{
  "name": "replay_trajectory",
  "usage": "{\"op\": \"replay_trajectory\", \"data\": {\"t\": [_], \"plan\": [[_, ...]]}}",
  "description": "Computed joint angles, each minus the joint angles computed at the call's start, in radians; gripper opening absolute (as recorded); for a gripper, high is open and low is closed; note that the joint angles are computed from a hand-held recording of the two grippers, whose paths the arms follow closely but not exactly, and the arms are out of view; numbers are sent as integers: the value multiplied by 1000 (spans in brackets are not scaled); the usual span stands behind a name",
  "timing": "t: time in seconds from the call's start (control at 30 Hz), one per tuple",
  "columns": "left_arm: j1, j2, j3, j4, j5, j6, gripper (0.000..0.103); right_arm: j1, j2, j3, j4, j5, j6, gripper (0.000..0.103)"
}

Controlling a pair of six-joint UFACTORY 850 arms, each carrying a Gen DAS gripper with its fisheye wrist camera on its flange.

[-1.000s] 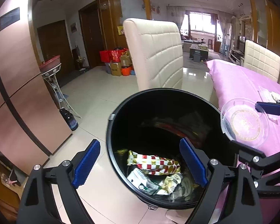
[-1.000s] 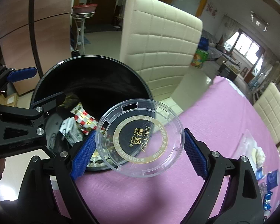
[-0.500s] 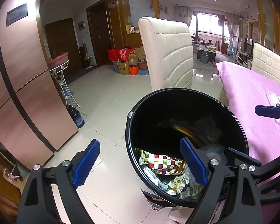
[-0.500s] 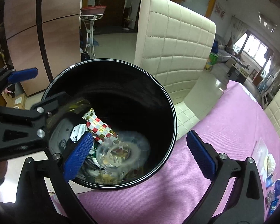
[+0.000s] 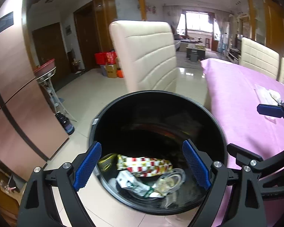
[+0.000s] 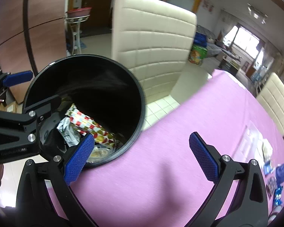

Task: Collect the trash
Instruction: 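Grasp the clear plastic tray with the left gripper while the right grasps the white bottle cap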

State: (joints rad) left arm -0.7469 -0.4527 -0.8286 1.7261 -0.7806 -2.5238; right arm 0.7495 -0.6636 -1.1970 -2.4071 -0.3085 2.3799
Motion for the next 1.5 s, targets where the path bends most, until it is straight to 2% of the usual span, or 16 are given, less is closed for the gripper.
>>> {"op": "replay_trajectory", "data": {"t": [0.2,0.43,0.67,0.83,1.03,1.17,1.33,1.5], "plan": [[-27,-42,-71,1,11,35,86,-36,34,59,-44,-26,82,99],[-39,-90,-160,14,39,76,86,-73,77,133,-5,-82,80,98],[-67,-171,-304,13,65,184,86,-134,117,212,144,-144,-2,91],[-92,-228,-399,13,94,248,86,-206,138,261,141,-126,46,81],[-107,-300,-512,-12,148,327,86,-267,163,317,125,-141,91,79],[-104,-353,-605,-34,218,401,86,-304,180,345,126,-140,114,79],[-99,-418,-725,-138,278,560,86,-348,185,358,144,-117,130,79],[-96,-485,-828,-267,268,722,86,-374,177,359,113,-82,173,79]]}}
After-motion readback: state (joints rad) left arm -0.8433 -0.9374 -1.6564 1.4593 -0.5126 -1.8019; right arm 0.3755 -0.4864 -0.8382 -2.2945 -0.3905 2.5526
